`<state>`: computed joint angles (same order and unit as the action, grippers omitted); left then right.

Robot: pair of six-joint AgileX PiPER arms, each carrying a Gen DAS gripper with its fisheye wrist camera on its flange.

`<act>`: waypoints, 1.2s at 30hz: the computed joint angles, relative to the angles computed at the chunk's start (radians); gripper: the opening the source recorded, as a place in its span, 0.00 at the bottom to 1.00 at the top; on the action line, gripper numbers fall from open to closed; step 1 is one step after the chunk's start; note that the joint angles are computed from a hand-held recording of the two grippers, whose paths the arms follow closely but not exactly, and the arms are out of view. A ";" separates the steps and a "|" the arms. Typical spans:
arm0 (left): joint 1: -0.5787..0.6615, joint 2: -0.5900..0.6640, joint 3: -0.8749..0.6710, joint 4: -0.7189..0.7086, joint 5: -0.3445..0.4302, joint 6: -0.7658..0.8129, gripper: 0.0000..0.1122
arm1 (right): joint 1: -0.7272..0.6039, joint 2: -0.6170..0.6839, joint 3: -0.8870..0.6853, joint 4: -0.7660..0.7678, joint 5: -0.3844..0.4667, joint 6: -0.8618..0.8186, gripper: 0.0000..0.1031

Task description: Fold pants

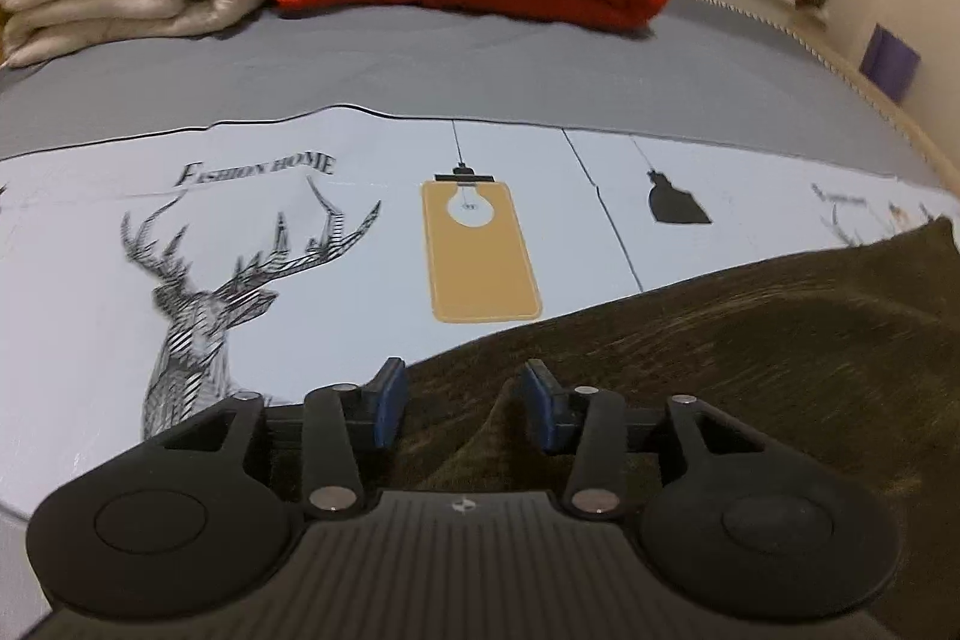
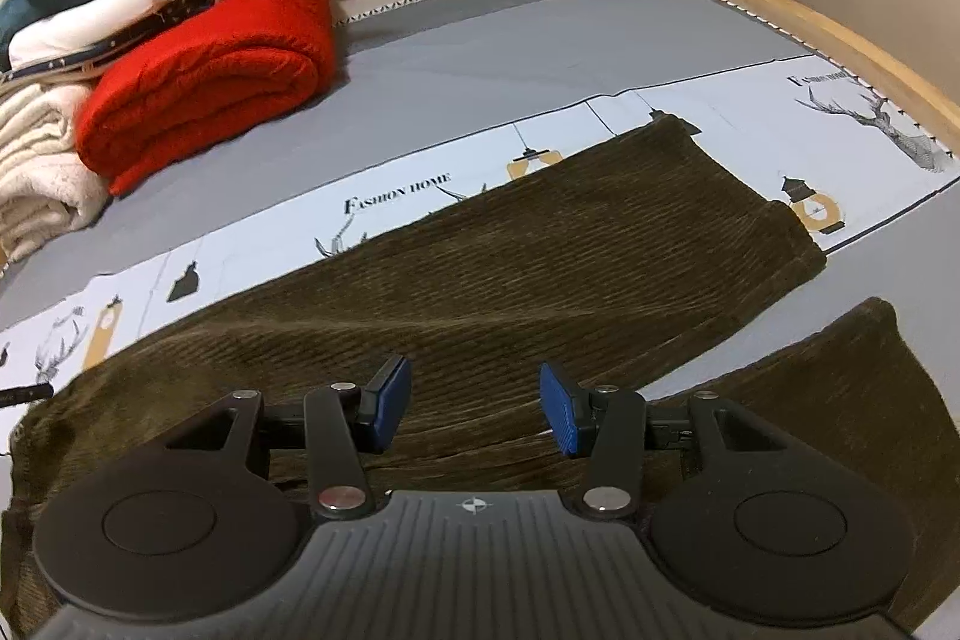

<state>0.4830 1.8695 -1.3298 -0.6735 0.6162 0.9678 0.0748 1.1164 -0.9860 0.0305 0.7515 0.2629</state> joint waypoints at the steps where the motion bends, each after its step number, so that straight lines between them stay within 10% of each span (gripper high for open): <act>1: -0.012 0.018 -0.010 0.012 -0.016 -0.005 0.53 | -0.004 0.011 -0.003 -0.002 -0.003 0.002 0.49; 10: -0.030 0.172 -0.151 0.001 0.029 0.041 0.54 | -0.035 0.057 -0.015 0.037 -0.014 -0.045 0.49; 15: -0.026 0.178 -0.184 -0.027 0.142 0.122 0.08 | -0.049 0.065 -0.017 0.044 -0.006 -0.048 0.49; 25: -0.035 -0.044 -0.004 -0.008 0.125 0.261 0.01 | -0.021 0.063 -0.018 0.010 -0.002 -0.005 0.49; 30: 0.020 -0.276 0.109 -0.026 0.249 0.211 0.01 | -0.031 0.063 -0.017 0.005 0.004 0.046 0.49; 36: 0.229 -0.641 0.296 -0.014 0.585 0.134 0.01 | -0.056 0.015 0.010 0.030 0.004 0.127 0.49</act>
